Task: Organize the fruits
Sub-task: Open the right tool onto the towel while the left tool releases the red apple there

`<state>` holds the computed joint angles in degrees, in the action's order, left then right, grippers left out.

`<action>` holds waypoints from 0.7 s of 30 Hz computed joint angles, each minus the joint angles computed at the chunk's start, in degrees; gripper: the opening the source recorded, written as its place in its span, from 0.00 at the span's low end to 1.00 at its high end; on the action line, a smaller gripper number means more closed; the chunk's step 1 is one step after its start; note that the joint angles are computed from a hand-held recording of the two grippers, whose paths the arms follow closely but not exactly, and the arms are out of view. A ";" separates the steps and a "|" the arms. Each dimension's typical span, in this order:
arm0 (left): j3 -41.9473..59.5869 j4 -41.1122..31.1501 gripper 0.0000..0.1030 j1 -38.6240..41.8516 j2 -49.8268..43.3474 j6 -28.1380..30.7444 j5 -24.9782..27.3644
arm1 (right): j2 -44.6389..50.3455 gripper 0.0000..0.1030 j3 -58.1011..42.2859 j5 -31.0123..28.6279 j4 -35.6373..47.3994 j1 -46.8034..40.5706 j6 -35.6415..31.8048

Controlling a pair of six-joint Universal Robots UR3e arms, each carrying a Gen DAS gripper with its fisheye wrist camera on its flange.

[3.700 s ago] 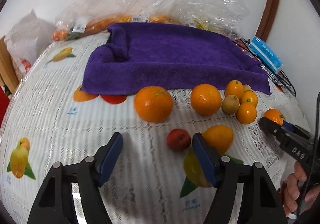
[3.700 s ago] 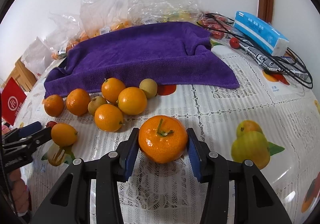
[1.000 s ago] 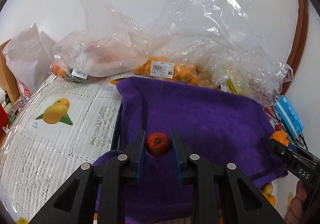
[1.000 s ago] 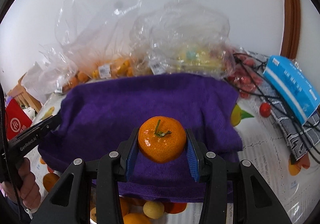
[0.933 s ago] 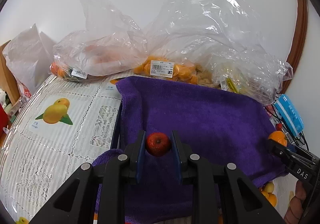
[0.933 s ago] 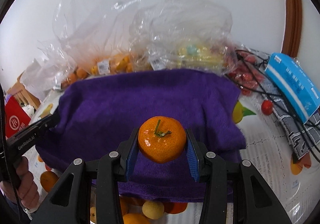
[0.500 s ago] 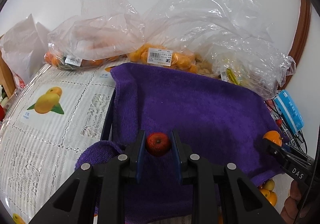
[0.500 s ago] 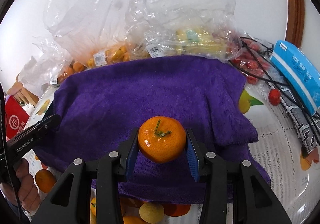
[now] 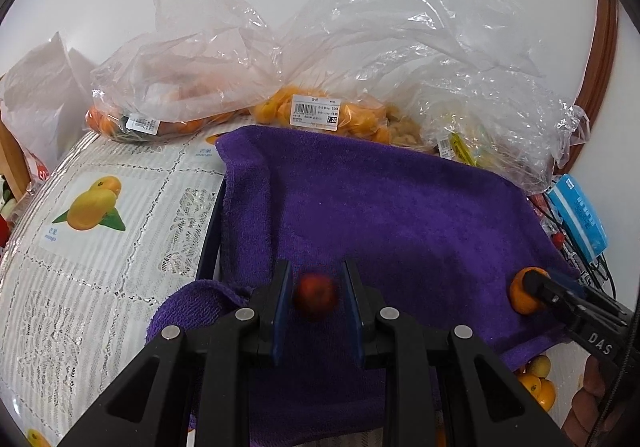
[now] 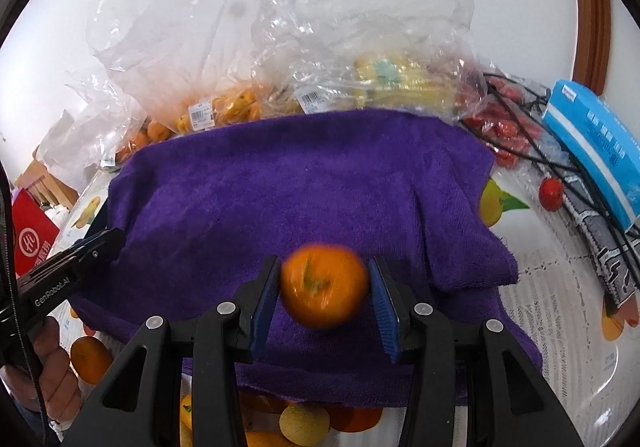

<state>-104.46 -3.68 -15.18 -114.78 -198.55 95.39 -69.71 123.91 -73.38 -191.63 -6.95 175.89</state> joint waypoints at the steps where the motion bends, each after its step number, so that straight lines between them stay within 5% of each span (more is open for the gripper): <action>1: -0.04 0.13 0.23 0.00 0.03 -0.01 -0.09 | -0.37 0.44 0.56 0.03 -1.14 0.00 -0.05; 15: -2.56 5.71 0.50 -0.41 1.99 0.49 0.58 | -3.72 0.54 3.13 -1.74 -4.07 0.32 -0.37; 21: -2.86 7.50 0.51 -1.09 1.59 0.99 1.79 | -6.50 0.76 2.67 -6.87 -0.75 1.99 0.63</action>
<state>-107.32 3.82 -16.27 -113.20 -197.56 97.18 -76.21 126.58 -80.25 -192.38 -4.96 176.52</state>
